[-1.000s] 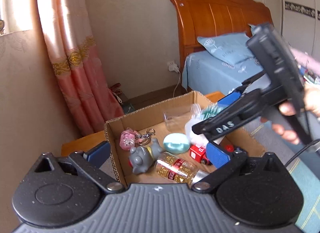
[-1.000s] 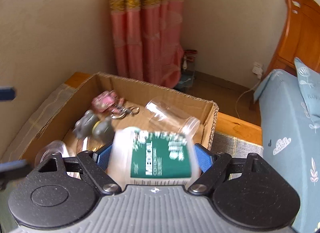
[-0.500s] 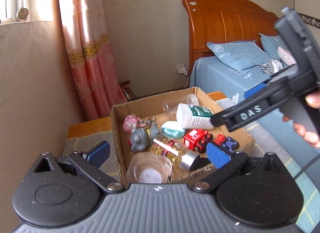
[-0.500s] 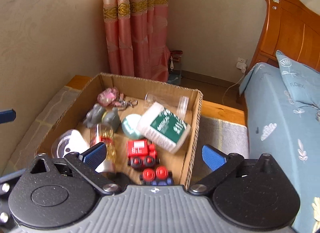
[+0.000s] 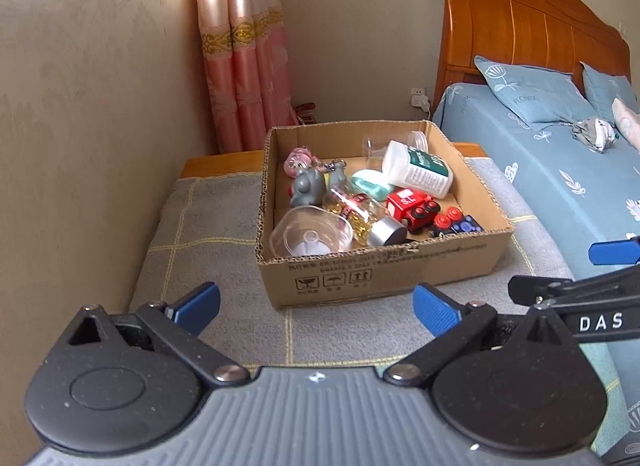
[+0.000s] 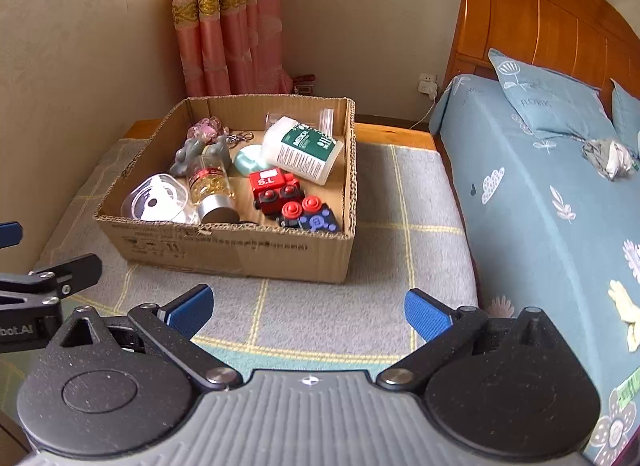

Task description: Organize rigid objects

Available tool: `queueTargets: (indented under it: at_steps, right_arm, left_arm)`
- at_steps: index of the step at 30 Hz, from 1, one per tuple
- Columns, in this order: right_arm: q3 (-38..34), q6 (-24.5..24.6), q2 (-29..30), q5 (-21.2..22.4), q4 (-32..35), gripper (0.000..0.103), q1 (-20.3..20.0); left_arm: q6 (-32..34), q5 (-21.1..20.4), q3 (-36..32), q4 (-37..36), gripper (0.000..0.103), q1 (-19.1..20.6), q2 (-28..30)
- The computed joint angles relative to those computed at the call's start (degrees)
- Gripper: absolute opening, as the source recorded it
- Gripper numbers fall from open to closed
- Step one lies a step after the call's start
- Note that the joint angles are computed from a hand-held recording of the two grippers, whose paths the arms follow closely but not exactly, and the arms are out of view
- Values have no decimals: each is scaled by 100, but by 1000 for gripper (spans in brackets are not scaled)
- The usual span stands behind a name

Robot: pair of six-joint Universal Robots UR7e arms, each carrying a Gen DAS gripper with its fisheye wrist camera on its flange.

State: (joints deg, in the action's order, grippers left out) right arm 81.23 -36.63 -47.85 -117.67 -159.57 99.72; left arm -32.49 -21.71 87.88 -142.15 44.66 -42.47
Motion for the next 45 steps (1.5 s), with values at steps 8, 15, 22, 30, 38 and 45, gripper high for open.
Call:
queueTargets:
  at_steps: [8,15,22,30,38,45]
  right_arm:
    - [235,1,-130,27,-282,103,5]
    - [251,3,-153,92,-361,103,-9]
    - [260,67,-174,138,-402,103,-16]
    - [263,64,-171,156,-461,103,-15]
    - [267,61,-140,120,-638,103,-6]
    - [277,21,-124,86,-712,103,1]
  left_arm:
    - [-541,203,-100,545,102,-100,36]
    - [-959,330,-150,974,102,-107,1]
    - [-1168,344,-217,1290,102,-96,13]
    - [-1321,430,-252,1507,102,-118,14]
    - [-1567,568,-309,1815,102,-131,26]
    - [-1584,570,-344,1890,102,-141,59]
